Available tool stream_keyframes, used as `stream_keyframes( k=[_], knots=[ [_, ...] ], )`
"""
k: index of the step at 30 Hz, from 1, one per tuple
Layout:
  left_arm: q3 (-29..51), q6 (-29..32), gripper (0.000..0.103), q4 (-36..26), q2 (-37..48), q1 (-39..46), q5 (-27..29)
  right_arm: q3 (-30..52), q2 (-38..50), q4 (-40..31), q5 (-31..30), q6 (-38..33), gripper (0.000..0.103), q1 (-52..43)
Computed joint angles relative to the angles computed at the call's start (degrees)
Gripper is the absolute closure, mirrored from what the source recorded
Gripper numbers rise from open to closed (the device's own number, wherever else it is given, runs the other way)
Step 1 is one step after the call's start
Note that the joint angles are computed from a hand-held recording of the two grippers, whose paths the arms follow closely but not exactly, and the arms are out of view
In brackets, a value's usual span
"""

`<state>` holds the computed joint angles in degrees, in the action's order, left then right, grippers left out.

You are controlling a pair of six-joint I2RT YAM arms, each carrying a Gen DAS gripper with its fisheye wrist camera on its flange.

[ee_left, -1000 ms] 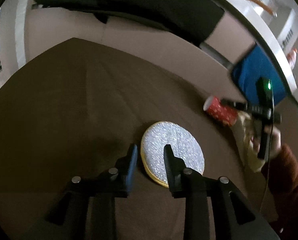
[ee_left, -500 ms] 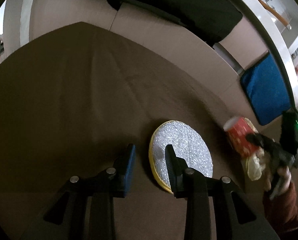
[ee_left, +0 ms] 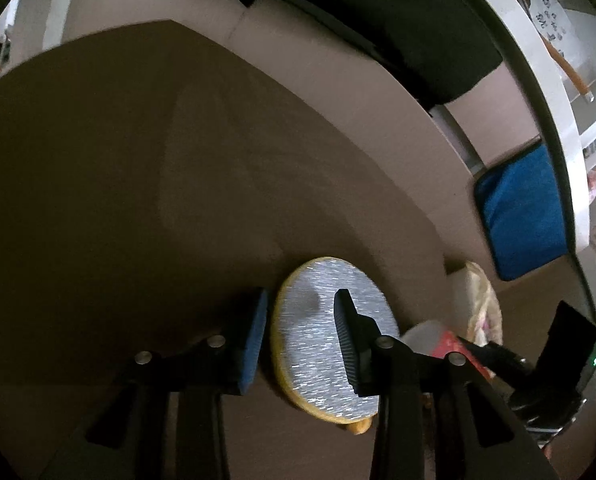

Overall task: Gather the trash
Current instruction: 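Grasp the round silver sponge with the left tool while the right tool grasps the red cup, then lift the sponge and red cup and carry them over the bin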

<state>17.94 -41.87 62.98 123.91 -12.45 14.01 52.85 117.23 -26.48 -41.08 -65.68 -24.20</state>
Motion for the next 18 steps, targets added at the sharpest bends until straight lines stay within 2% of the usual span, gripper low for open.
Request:
stream_keyframes(
  k=[3,10,14,18],
  knots=[
    [1.39,-2.11,0.067,-2.25,-1.08,-0.68,2.65,-2.56,-1.66,2.44,-0.08,0.74,0.045,0.16],
    [-0.51,-4.61,0.067,0.5,-7.19,-3.81,5.46,-3.21,-1.69,2.45,-1.0,0.15,0.044,-1.56],
    [0.53,-2.89,0.067,-4.3,-11.11,-7.86,3.56,-0.83,0.23,-0.49,-1.96,-1.04,0.044,-3.46],
    [4.99,-3.97,0.067,-10.2,-9.6,-11.28,6.47,0.31,1.36,-2.16,-2.51,-2.74,0.044,-5.45]
  ],
)
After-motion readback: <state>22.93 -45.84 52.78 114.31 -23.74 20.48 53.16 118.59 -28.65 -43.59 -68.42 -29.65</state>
